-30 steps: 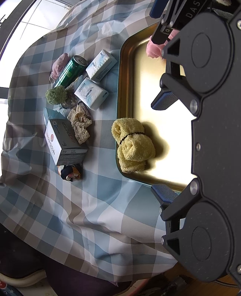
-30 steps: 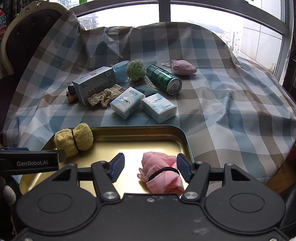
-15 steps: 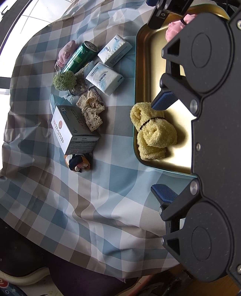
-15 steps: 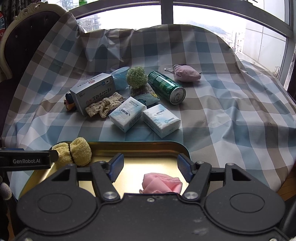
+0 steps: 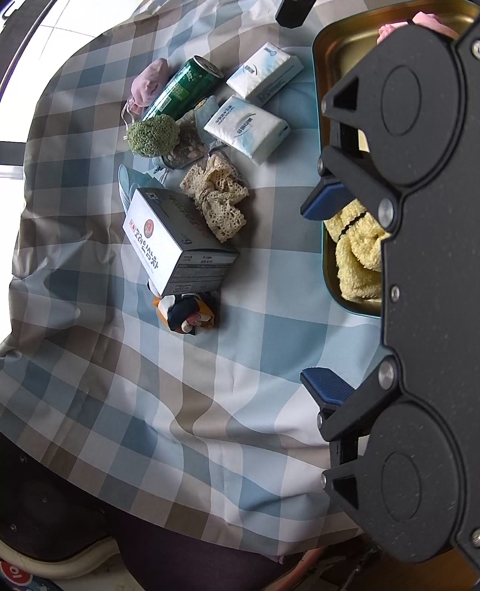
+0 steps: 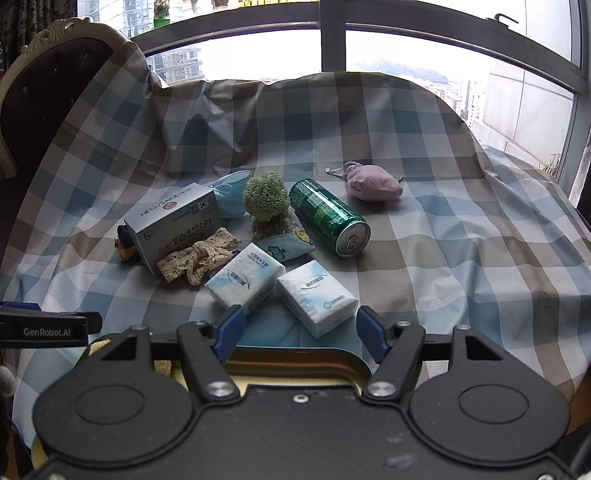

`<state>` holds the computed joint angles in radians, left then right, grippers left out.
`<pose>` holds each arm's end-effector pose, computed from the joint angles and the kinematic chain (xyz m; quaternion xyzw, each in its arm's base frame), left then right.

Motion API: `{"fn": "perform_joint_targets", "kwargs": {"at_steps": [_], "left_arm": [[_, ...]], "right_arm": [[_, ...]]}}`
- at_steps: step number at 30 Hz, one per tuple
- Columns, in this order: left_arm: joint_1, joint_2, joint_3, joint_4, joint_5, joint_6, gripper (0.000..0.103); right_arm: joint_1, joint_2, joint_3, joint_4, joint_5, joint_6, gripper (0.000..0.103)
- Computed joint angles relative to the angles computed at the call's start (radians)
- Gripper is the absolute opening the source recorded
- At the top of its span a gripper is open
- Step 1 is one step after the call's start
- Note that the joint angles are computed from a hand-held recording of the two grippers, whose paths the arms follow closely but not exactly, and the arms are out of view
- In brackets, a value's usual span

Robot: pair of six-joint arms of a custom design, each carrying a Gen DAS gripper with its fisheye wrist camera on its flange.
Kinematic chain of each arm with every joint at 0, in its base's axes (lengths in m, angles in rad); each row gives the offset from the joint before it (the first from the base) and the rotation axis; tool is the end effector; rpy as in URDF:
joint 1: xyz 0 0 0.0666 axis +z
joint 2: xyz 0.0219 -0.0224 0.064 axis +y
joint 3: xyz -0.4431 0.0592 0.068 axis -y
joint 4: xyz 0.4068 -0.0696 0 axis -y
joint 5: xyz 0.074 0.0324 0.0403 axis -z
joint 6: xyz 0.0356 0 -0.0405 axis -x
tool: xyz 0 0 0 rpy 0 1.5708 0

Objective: Organize soft objects
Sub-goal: 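Reach the left tool to the orange-white plush toy while the right tool reaches the blue mask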

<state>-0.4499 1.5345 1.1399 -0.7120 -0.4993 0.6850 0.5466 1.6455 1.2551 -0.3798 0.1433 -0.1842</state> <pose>0.4541 -0.2008 0.3253 -0.1670 0.9298 0.0830 0.3172 0.4960 0.2954 0.3364 -0.1381 0.9086 0.0773 0.3866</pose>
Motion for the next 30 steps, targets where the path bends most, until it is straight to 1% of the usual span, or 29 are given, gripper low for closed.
{"fn": "perform_joint_targets", "kwargs": {"at_steps": [8,15,20,23,25,27,30], "left_arm": [[0.064,0.035,0.048,0.016,0.037,-0.06,0.084],[0.124,0.083,0.113,0.012,0.084,-0.111,0.084],[0.17,0.123,0.173,0.002,0.146,-0.136,0.084],[0.196,0.15,0.209,-0.011,0.17,-0.143,0.084],[0.209,0.165,0.229,-0.018,0.176,-0.146,0.084],[0.225,0.182,0.253,-0.027,0.187,-0.145,0.084],[0.249,0.203,0.283,-0.04,0.22,-0.136,0.084]], "right_arm": [[0.0,0.063,0.086,-0.005,-0.007,0.029,0.069],[-0.007,0.131,0.185,-0.014,-0.024,0.045,0.069],[-0.008,0.181,0.263,-0.016,-0.033,0.051,0.07],[-0.011,0.214,0.316,-0.021,-0.036,0.053,0.071],[-0.009,0.235,0.347,-0.015,-0.022,0.061,0.072],[-0.005,0.258,0.379,-0.002,0.005,0.078,0.074],[0.003,0.293,0.425,0.028,0.057,0.114,0.078]]}}
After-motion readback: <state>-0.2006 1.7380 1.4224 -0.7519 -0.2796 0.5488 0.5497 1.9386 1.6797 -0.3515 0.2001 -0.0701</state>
